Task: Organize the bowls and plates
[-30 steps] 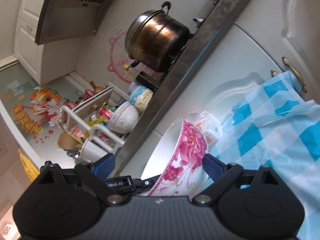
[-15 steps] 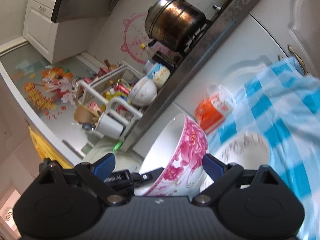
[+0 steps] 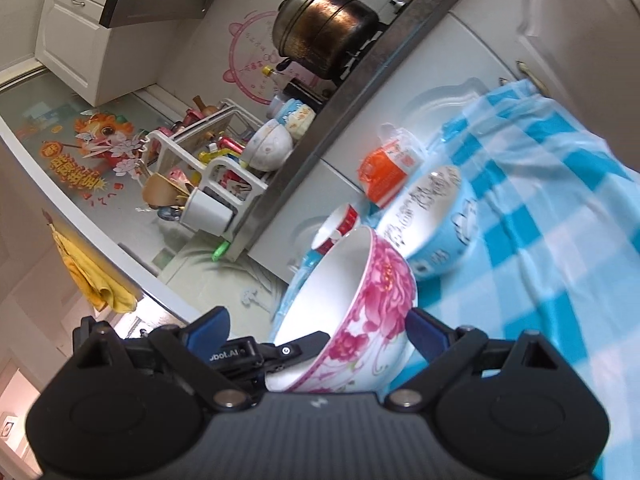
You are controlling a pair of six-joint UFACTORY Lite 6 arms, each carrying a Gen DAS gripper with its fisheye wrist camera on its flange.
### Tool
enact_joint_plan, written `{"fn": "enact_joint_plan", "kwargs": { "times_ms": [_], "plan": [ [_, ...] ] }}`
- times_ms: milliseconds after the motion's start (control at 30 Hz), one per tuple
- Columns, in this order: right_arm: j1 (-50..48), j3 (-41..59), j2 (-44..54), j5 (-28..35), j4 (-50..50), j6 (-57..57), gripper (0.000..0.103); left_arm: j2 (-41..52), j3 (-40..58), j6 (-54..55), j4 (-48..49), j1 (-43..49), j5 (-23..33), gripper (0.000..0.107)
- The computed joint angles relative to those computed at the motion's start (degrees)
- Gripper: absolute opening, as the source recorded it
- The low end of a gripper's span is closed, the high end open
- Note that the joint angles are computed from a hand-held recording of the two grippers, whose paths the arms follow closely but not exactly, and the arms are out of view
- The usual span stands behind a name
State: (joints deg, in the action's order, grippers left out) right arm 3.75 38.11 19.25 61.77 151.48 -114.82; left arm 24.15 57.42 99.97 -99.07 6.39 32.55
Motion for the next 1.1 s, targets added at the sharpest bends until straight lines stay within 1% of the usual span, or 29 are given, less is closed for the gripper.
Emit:
{"fn": "enact_joint_plan", "kwargs": {
  "times_ms": [67,200,633,900,1100],
  "plan": [
    [0.19,-2.47,-1.29,-0.22,0.89,-0.5,0.095,-1.56,-3.23,2.84,-2.41,-0.5,-0.28,0.019],
    [0.78,-5.76,-2.36,0.25,2.58,-2.06,0.095,-2.89,-6.73,6.51,-5.4,-0.95,-0.32,0.019],
    [0.76,-9.43,-3.14,-0.86,4.64,-3.74,0.095,-0.06,-8.05,9.12,-7.89,-2.4,-0.38,0.019],
    [1.93,-9.65,-3.61,-2.74,6.04,-5.96,0.096,0.61,-8.82,13.0,-10.37,-1.64,1.41,0.02],
    [2.18,-10.33,-3.82,-2.63,7.15,-8.16,0.099,0.96,-9.4,14.25,-10.8,-0.6,3.61,0.024]
  ]
}}
